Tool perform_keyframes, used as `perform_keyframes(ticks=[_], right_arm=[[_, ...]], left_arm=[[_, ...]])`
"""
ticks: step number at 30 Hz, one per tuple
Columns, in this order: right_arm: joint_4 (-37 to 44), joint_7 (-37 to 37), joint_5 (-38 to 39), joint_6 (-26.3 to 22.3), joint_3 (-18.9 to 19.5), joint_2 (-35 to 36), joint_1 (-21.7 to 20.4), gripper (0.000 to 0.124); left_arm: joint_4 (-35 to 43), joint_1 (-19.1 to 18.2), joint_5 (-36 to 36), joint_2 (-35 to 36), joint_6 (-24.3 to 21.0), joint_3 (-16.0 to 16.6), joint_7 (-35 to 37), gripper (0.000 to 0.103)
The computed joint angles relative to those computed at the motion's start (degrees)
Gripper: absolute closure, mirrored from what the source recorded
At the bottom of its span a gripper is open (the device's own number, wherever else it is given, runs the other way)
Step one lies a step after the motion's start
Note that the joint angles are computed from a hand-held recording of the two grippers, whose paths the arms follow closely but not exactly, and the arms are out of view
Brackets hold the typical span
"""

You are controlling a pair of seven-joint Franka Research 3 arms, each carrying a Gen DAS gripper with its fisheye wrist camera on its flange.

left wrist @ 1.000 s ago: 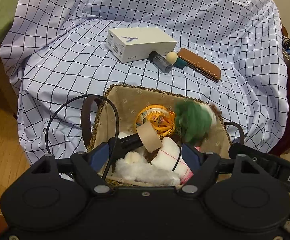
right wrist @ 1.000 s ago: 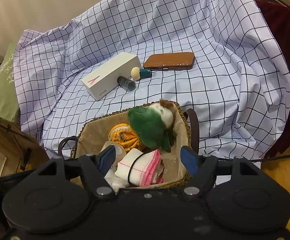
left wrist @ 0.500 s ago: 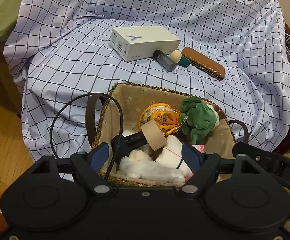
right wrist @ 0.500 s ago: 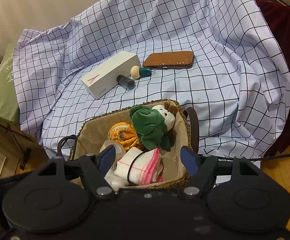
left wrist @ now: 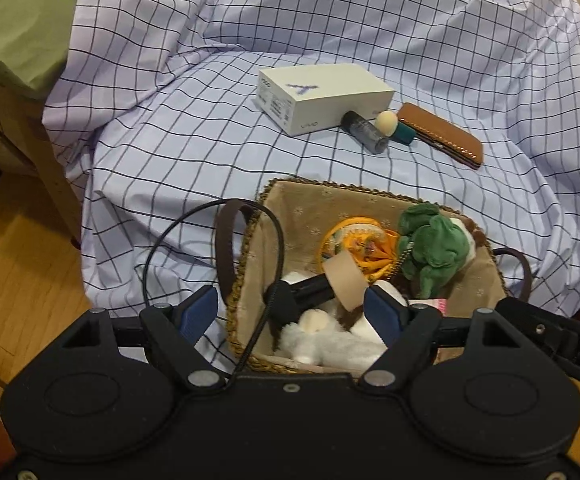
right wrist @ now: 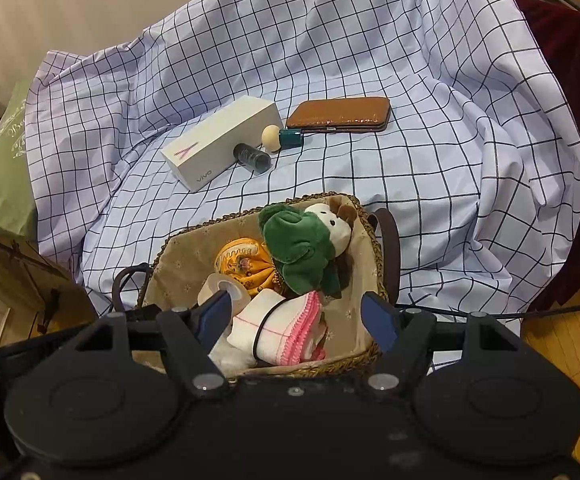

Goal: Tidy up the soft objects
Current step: 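Open the left gripper on the tape roll and withdraw both tools from the basket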

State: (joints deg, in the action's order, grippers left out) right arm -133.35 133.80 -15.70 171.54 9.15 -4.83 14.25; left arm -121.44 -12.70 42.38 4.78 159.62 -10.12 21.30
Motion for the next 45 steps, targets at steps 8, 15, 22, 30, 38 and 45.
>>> perform_keyframes(ticks=[8,15,22,30,38,45], right_arm=[[1.4,-0.1,-1.4,-1.7,-0.7,1.2,0.2,0.051],[3.4,5.2,-7.8,-4.2,-1.6,2.4,-0.1,0.05],[6.7,4.6,-8.1,-6.9,-3.4,4.7,1.5,0.048],[12.0,4.3,-7.7,-8.4,-6.0,8.6,3.3,0.047],[20.4,3.7,-8.0,-10.2,-9.3,14.7,5.9,0.046],[30.5,0.5,-5.5,-12.5,-11.9,22.1,8.1,0.046]], left_arm=[[2.5,-0.6,2.3,1.5,-4.0,0.0,-0.2,0.027],[4.8,-1.0,-0.3,3.2,-6.1,0.0,4.1,0.027],[7.3,-1.5,-1.6,4.6,-8.3,0.4,6.7,0.027],[11.8,-1.5,-3.5,7.5,-8.6,1.0,10.2,0.026],[19.6,-1.7,-3.5,13.9,-7.3,2.7,13.6,0.019],[28.6,-2.6,-5.1,21.1,-7.4,4.5,16.9,0.018]])
